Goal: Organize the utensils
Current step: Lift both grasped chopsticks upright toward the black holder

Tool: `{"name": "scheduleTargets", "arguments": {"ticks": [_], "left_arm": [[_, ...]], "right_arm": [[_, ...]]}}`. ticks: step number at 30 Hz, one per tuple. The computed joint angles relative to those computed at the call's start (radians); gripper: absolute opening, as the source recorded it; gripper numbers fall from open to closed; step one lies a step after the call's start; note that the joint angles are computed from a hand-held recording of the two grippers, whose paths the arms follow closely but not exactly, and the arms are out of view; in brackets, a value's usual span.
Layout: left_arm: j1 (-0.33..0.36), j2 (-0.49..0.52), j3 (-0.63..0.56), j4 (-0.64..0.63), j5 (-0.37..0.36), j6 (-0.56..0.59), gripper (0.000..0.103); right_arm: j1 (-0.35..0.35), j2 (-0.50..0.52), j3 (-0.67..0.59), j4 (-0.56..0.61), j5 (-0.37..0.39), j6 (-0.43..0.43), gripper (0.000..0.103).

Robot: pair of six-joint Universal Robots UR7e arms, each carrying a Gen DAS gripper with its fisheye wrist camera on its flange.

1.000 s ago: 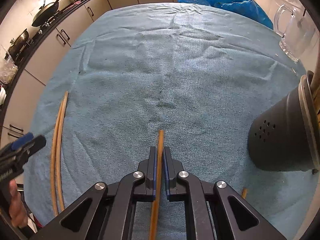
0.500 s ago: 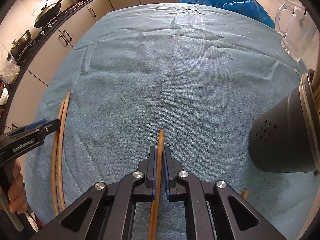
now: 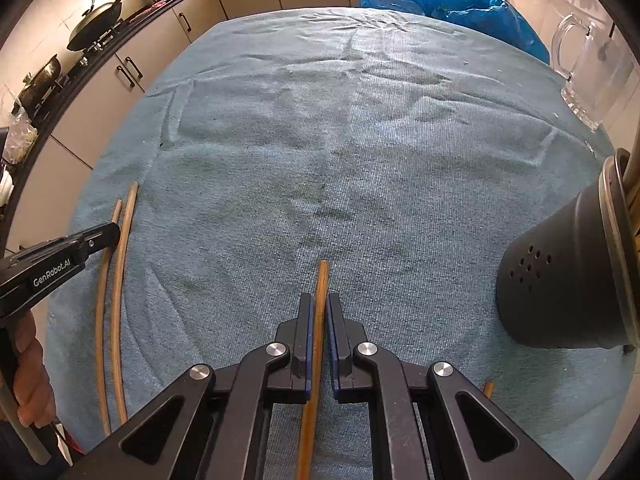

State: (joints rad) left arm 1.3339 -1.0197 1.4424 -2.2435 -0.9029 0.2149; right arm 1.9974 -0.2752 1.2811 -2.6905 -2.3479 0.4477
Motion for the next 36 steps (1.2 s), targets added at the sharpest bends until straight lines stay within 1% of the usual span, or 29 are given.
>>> {"name": "scheduleTargets", "arguments": {"ticks": [3,5,6,12,15,17,20,24,28,31,36], "left_arm": [[-0.004,-0.031,0.043,-0.065,-0.021,0.029,0.006],[-0.011,-0.058,0.076,-0.116,-0.03,0.048,0.006],[-0.017,-0.077,0.102,-0.156,-0.037,0.062,0.006],[-0.055,-0.176,0.211,-0.296,-0.083,0.109,0.006],[-0.079,-0.239,0.277,-0.353,-0.113,0.132,0.006],[-0.091,-0.269,0.306,-0.372,-0.13,0.137,0.006],[-0.108,-0.311,0.349,-0.396,-0.15,0.14,0.006],[-0.131,-0.367,0.408,-0.432,-0.183,0.136,0.006],[-0.158,-0.415,0.471,-0.5,-0.198,0.157,0.006],[-0.178,-0.441,0.505,-0.525,-0.206,0.166,0.006],[-0.208,-0.478,0.551,-0.569,-0.217,0.179,0.006]], "right_arm": [[-0.002,-0.007,0.018,-0.037,0.016,-0.006,0.006],[0.002,-0.016,0.038,-0.086,0.031,-0.027,0.006],[0.006,-0.02,0.045,-0.104,0.031,-0.035,0.006],[0.049,-0.041,0.1,-0.258,0.006,-0.111,0.006],[0.078,-0.051,0.14,-0.366,-0.012,-0.158,0.006],[0.097,-0.057,0.172,-0.453,-0.023,-0.197,0.006],[0.124,-0.057,0.193,-0.542,-0.041,-0.241,0.006],[0.16,-0.052,0.23,-0.701,-0.059,-0.323,0.006],[0.198,-0.037,0.258,-0.892,-0.073,-0.433,0.006],[0.22,-0.022,0.264,-0.996,-0.078,-0.497,0.006],[0.244,-0.016,0.273,-1.1,-0.09,-0.56,0.006]]}}
